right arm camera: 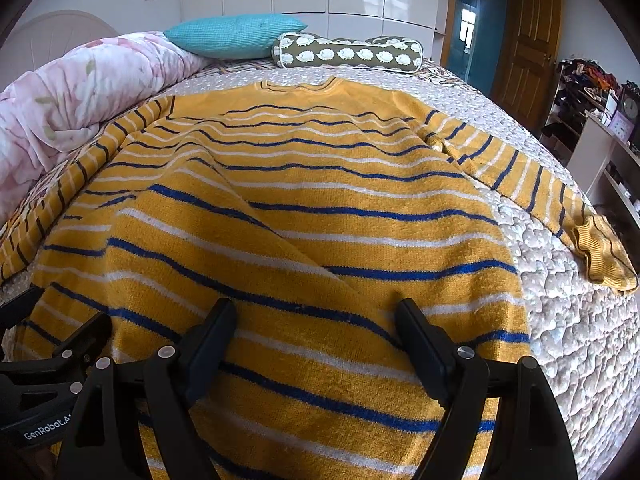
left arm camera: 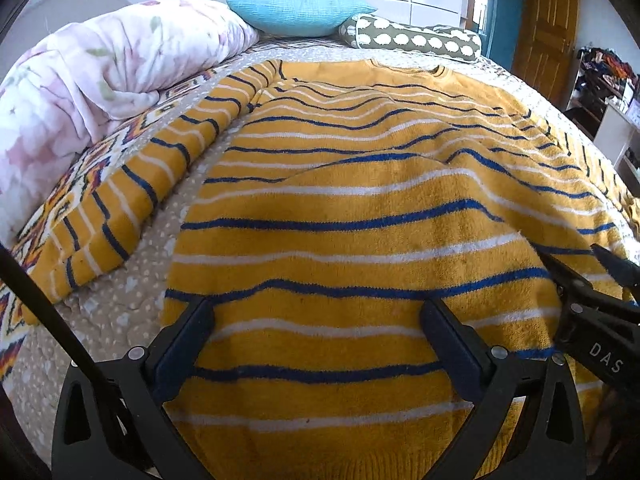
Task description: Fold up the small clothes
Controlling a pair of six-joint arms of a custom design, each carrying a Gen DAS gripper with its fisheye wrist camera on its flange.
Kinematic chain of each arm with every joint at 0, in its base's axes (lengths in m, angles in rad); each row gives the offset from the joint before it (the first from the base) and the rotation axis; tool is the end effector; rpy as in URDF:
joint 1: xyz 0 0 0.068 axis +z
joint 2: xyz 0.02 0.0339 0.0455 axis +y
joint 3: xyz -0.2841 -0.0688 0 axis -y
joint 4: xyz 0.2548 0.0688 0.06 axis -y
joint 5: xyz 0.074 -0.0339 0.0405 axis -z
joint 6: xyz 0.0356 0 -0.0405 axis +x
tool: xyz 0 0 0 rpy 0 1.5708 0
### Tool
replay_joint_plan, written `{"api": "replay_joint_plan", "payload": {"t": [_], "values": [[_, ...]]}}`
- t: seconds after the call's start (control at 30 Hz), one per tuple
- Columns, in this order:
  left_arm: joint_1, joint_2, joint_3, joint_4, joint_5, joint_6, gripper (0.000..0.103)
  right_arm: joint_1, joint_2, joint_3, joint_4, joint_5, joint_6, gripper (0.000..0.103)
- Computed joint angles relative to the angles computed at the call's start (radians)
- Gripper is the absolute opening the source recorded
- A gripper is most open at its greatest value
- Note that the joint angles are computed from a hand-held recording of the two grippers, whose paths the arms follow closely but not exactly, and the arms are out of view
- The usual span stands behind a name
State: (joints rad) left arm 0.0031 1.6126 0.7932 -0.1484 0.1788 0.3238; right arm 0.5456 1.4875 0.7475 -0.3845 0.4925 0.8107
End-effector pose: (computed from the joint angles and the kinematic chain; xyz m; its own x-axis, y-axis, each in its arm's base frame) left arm 0.3115 -0.0054 0.1623 -0.7497 0.3108 -0.5842 0.3548 0.9340 0.0416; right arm 0.2399 0.1260 0.1741 -0.7362 0.3002 -0.6065 0.3640 0.9312 0.0190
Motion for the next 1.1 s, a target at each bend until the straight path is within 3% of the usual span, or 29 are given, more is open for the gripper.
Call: {"api": "replay_joint_plan", "payload": {"t": [0.6,0.73,0.9,1.1], "values": [[0.008,-0.014,-0.018,0.028,0.018,-0.003,0.103,0.003,0.005,0.002,-0.004,0.007,0.0,0.087],[0.041,-0.053,-0.001,-0.064,0.043,0.025,0.103,0.006,-0.006,0.001,-0.031,0.002,0.009,0.09],[0.133,-0.165,-0.015,-0.179,0.094,0.097,0.103,0.058,-0.041,-0.007,-0.111,0.014,0.081,0.092],[0.28,-0.251,-0.012,-0.177,0.115,0.182,0.103,0.195,-0.148,-0.049,-0.218,0.078,0.229,0.092]]}}
